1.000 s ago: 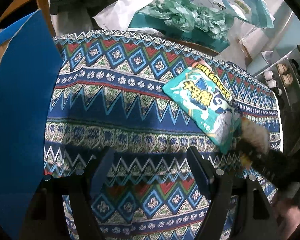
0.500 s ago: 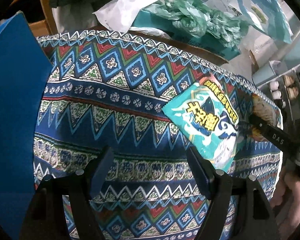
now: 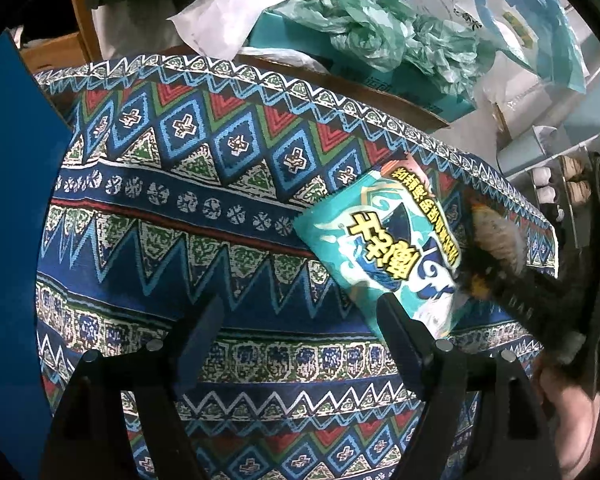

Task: Organize snacks
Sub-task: 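Grasp the blue-green snack bag with the left tool while the right tool grasps the orange-striped bag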

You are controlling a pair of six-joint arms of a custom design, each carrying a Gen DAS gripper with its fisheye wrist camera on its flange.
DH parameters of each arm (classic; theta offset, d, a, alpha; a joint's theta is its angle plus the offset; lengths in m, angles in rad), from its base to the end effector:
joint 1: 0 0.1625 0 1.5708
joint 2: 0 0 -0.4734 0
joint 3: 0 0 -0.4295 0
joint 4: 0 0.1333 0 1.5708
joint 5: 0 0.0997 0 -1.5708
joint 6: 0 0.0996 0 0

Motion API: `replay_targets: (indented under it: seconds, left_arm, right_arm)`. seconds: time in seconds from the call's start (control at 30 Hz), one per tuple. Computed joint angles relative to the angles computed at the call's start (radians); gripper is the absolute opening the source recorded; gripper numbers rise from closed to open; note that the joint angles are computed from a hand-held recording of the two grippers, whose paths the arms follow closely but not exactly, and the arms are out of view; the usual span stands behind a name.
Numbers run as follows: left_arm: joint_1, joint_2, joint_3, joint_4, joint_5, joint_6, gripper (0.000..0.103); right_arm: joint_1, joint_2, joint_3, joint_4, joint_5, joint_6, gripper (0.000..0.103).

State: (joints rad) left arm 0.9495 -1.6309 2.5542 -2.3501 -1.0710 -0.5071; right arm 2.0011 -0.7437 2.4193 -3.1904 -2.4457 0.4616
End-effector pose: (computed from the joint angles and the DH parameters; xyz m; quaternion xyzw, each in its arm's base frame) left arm -0.0372 -0.3629 0.1917 0.0729 0.9638 -0.0730 0.2457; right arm 0.2183 -0.3393 -0.0135 -0.0023 -0.9056 0.1598 0.3930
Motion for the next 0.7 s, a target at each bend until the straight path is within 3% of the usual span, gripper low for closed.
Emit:
replay_targets:
  seconds: [0.13,0.53,0.7]
  left_arm:
    - [0.001,0.002,-0.003,0.007,-0.005,0.003,0.080]
    - [-0.010,-0.055,-0.010,0.082,-0.022,0.008,0.080]
    - [-0.028,-0.059,-0.007,0.087,-0.020,0.009,0.083]
  right_arm:
    - [0.023,0.006,0.005,0.027,0.056,0.014,0.042]
    - [0.091,0.085,0.027,-0.085,0.265,0.057,0.042]
    - [0.101,0.083,0.027,-0.043,0.216,0.143,0.042]
